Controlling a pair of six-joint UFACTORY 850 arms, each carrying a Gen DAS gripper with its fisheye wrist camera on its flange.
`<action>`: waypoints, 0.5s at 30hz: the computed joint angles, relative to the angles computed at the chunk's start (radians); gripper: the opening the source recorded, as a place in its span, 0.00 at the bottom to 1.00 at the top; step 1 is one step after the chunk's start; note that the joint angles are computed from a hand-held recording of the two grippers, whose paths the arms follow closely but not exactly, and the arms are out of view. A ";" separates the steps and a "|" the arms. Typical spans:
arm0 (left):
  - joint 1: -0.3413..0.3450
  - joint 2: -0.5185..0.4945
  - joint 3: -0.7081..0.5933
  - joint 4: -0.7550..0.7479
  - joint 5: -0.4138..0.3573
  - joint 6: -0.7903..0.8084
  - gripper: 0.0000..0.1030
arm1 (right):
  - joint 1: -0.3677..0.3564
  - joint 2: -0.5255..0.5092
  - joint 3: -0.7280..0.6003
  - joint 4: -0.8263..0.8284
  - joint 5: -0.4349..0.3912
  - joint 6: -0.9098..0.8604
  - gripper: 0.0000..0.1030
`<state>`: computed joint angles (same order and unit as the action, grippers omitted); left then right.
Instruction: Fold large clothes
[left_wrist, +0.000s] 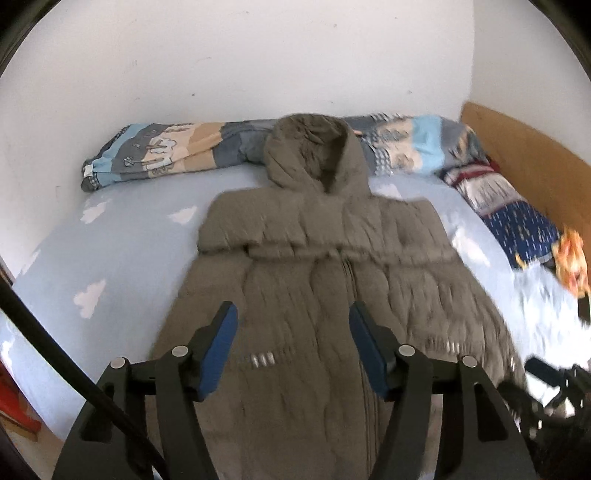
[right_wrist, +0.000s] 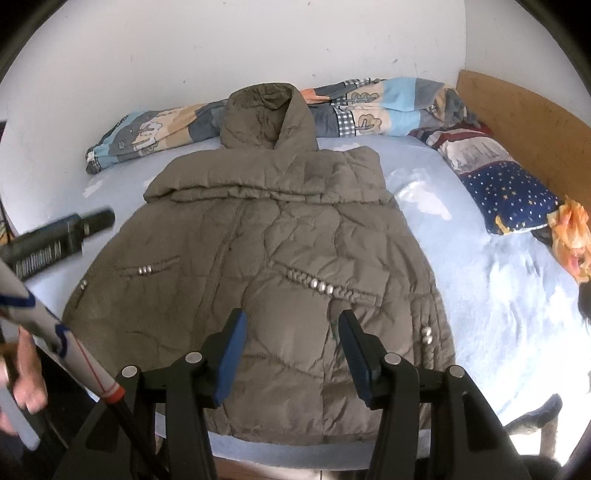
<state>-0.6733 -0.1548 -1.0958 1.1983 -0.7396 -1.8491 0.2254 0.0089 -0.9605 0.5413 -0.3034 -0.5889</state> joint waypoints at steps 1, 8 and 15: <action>0.018 -0.002 -0.019 -0.003 0.006 0.017 0.61 | 0.000 -0.006 -0.018 -0.010 -0.010 0.003 0.54; 0.179 -0.051 -0.197 -0.044 0.105 0.105 0.66 | -0.005 -0.082 -0.221 0.002 -0.129 -0.014 0.57; 0.296 -0.102 -0.185 0.119 0.255 -0.084 0.68 | 0.008 -0.270 -0.592 -0.105 -0.280 0.108 0.59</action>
<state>-0.3777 -0.2570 -1.2811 1.3171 -0.4845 -1.9330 0.2331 -0.2615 -1.5530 0.4361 -0.5832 -0.4806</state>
